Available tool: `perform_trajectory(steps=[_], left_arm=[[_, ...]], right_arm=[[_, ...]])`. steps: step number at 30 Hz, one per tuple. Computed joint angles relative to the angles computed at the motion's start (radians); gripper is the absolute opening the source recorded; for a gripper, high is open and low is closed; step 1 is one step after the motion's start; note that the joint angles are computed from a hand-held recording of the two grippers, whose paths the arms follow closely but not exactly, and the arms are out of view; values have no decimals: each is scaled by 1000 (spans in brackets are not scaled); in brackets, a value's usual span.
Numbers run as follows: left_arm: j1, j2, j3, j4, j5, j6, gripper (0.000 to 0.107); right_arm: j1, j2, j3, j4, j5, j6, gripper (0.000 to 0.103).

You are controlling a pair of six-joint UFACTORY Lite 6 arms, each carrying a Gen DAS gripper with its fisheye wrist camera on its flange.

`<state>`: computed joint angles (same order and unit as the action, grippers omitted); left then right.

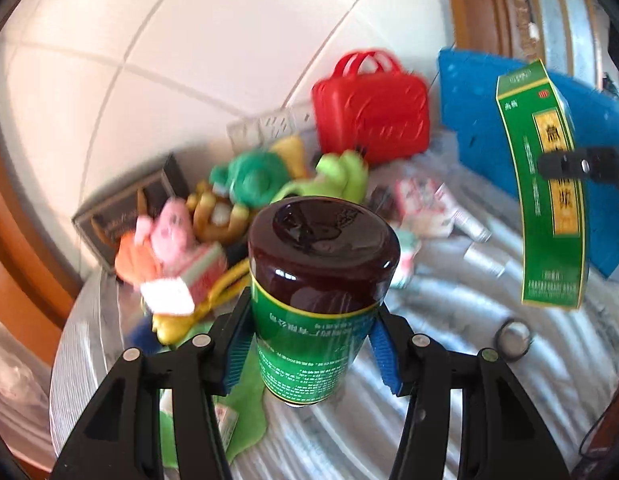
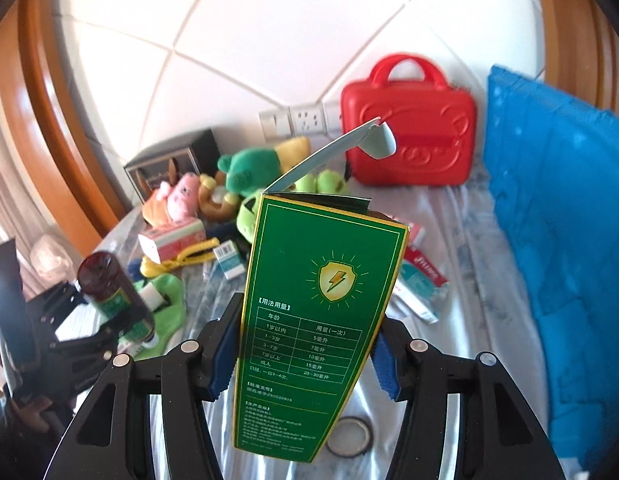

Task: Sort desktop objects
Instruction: 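Carry the bottle and green box into the blue crate and release both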

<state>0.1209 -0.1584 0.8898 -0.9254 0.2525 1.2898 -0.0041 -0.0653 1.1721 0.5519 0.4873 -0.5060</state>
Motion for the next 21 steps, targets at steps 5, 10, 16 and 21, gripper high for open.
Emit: perform_trajectory(steps=[5,10,16,21], left_arm=[[-158,-88,86,407,15,-478,53],[-381,-72,254,871,63,-1001,53],[-719,70,559,1431,222,-1629,53],[-958,341,990,1611,397,-1820,53]], right_arm=[[-113,-208,-26,29,131,-39,56],[-350,-328,48,168,343,-212,56],[-862,-221,342,423,760,-478,56],[-1248,123,841,599,1056,-535,56]])
